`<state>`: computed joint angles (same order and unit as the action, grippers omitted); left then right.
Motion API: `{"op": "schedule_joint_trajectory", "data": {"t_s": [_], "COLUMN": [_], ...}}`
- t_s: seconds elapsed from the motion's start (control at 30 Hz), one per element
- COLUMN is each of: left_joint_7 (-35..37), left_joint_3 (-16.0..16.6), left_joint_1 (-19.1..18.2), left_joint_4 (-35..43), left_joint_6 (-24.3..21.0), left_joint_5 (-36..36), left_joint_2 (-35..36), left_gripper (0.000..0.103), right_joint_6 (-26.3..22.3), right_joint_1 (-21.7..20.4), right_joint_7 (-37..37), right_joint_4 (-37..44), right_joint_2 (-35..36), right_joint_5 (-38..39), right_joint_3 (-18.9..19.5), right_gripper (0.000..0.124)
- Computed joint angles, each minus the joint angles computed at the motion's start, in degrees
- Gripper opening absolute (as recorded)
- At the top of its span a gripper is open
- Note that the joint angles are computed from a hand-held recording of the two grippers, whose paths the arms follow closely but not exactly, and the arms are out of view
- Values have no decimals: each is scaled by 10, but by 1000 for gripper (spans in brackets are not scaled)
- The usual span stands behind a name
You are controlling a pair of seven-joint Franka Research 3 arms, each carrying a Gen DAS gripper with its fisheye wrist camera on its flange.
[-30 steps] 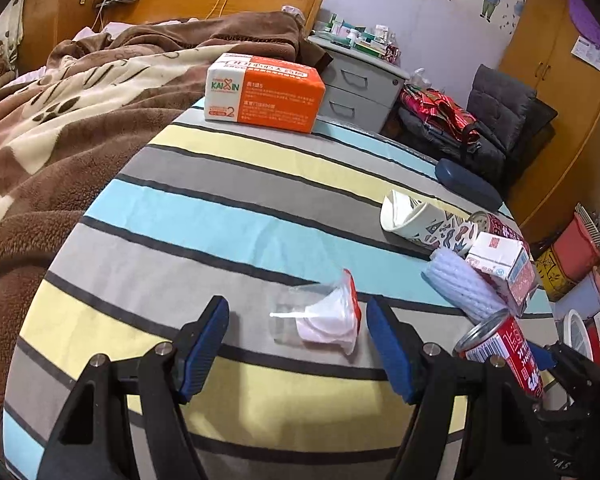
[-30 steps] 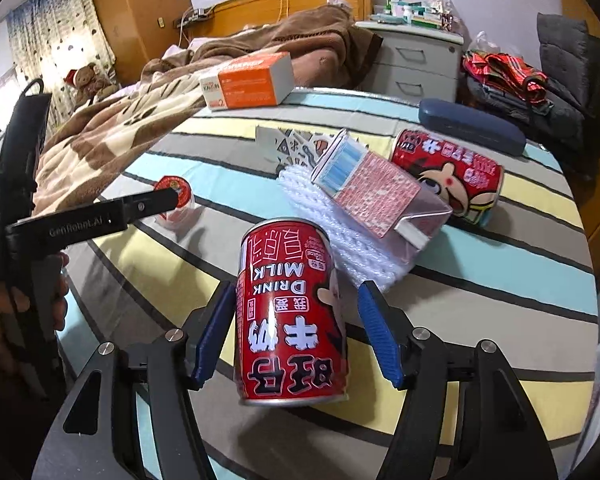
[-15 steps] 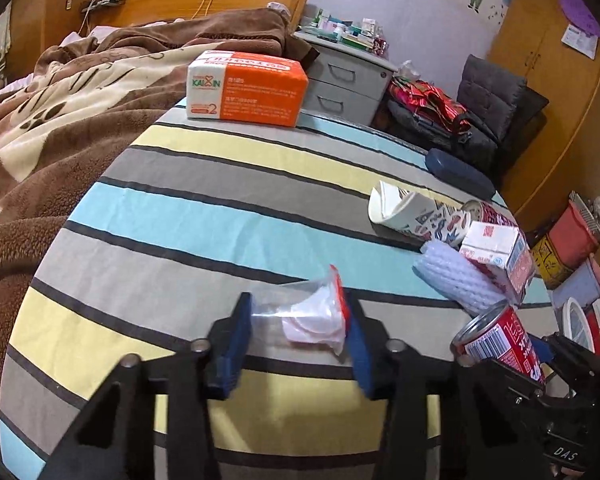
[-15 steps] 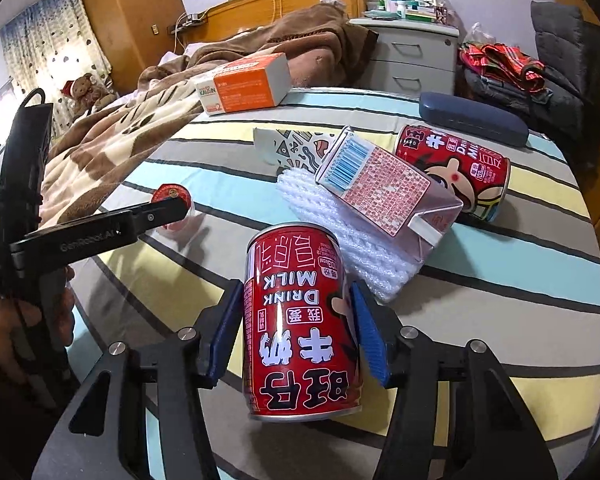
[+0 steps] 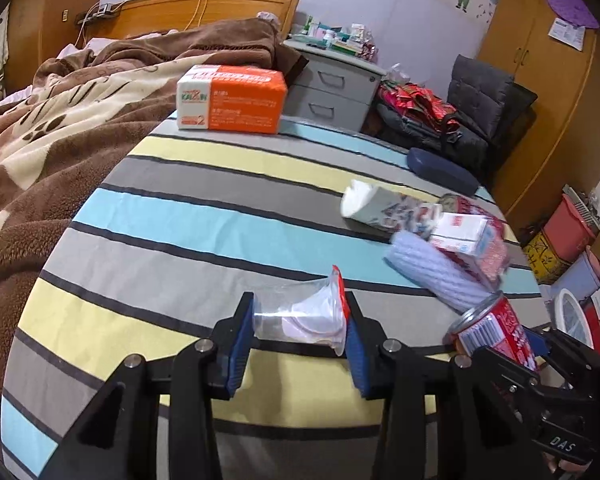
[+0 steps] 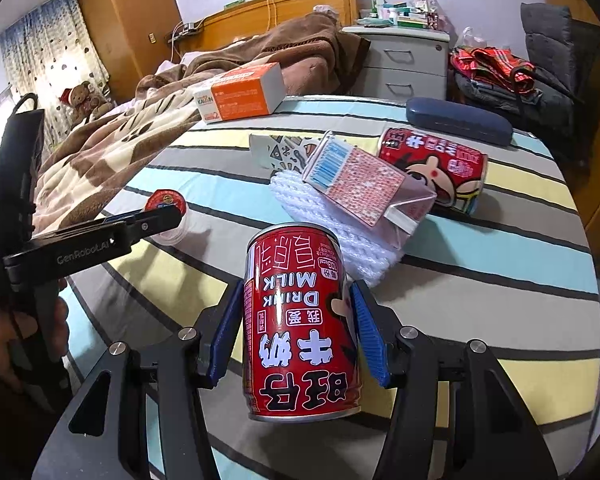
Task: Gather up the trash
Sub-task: 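Carry the plastic cup and red can with both tools over the bin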
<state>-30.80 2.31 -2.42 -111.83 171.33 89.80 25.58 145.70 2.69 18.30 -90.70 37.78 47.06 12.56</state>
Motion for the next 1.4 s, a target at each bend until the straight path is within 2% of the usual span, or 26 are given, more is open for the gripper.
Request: {"op": "schedule_joint_trajectory", "data": {"t_s": [0.37, 0.6, 0.8, 1.2, 1.4], "left_joint_7": [19, 39, 84, 244, 356], "left_joint_3": [-25, -38, -41, -28, -36], "left_joint_1": [-34, -57, -81, -146, -163], "left_joint_4": [-8, 16, 53, 170, 242], "left_joint_6": [-48, -54, -51, -33, -25], "left_joint_5": [1, 0, -28, -151, -236], "left_joint_2": [-27, -25, -5, 71, 121], "left_gripper": [43, 43, 43, 43, 43], "right_joint_6": [15, 29, 48, 80, 95], "right_joint_1": [-31, -47, -58, -88, -103], "right_joint_7": [-45, -67, -83, -88, -70], "right_joint_4": [-36, -50, -59, -47, -30], "right_joint_2": [-34, -51, -61, -61, -51], "right_joint_5": [67, 113, 148, 193, 191], "right_joint_3": [6, -2, -10, -28, -33], "right_gripper": [55, 55, 55, 55, 55]}}
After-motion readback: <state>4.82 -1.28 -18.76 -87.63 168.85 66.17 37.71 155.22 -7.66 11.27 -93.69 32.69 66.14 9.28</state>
